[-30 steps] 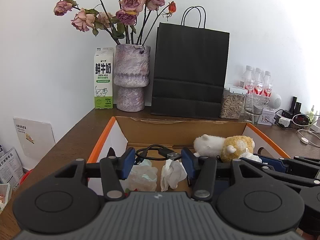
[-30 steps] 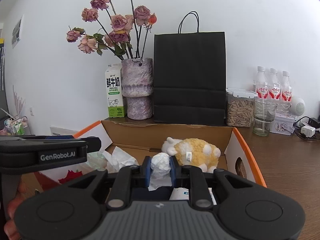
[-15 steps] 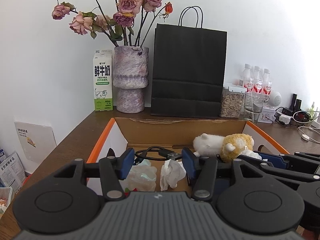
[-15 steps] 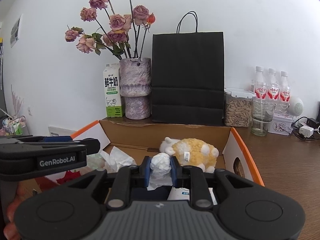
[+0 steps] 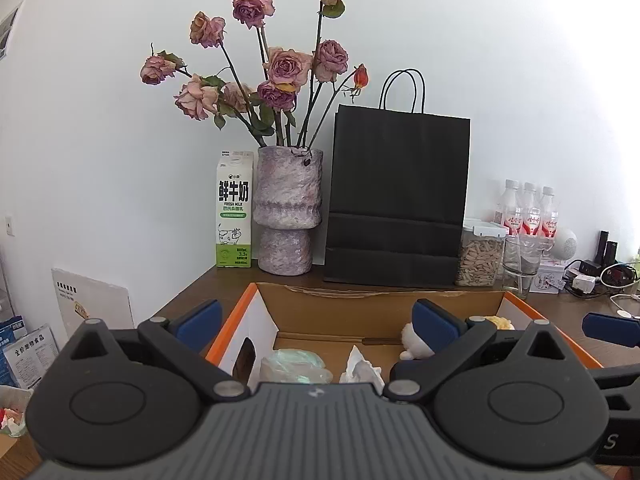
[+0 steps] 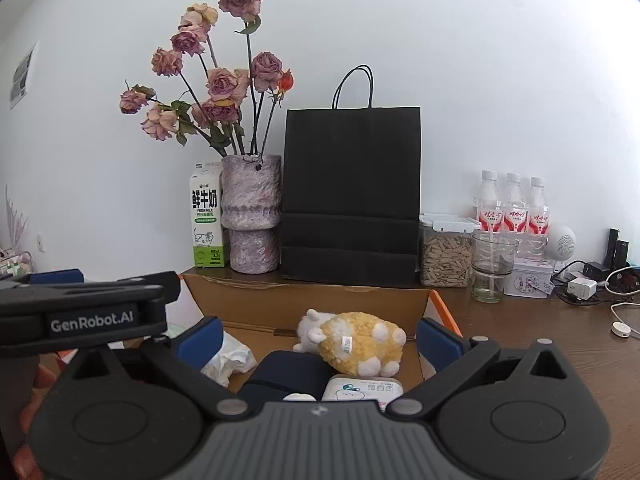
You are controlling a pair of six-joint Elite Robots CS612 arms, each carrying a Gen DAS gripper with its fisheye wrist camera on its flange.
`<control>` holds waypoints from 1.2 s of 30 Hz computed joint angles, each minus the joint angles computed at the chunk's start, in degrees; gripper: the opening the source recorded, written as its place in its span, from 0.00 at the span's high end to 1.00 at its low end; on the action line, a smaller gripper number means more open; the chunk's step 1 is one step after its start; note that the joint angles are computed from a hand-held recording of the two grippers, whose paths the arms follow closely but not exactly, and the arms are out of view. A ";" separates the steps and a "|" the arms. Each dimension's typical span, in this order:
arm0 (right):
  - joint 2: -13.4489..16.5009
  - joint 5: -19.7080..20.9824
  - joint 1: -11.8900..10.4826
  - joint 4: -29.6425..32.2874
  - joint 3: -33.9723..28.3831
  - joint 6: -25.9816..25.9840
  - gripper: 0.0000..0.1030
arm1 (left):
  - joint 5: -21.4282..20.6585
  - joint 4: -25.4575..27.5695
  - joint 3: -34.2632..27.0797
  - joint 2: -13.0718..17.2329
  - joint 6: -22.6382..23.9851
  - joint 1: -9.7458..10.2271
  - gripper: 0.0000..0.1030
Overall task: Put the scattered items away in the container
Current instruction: 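Carry the tissue and cable over the box and open both grippers, then withdraw both grippers from the box toward the remaining table items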
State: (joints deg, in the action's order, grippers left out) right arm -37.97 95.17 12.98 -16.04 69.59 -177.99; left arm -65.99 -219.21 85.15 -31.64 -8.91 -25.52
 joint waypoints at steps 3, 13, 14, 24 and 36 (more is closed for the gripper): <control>-0.10 0.11 0.00 0.19 0.13 0.14 0.00 | -0.08 -0.07 0.06 0.00 -0.06 -0.01 0.00; -0.36 1.66 0.28 0.60 0.52 0.17 0.00 | -0.59 -0.16 0.44 -0.07 -0.73 0.14 0.00; -0.40 1.70 0.30 0.55 0.58 0.13 0.00 | -0.68 -0.12 0.44 -0.09 -0.77 0.16 0.00; -0.58 1.85 0.40 0.36 0.93 -0.34 0.00 | -0.79 -0.20 0.52 -0.09 -0.84 0.22 0.00; -3.36 -1.57 -0.43 -1.66 4.21 0.63 0.00 | -1.69 -0.63 2.13 -1.89 -4.85 0.78 0.00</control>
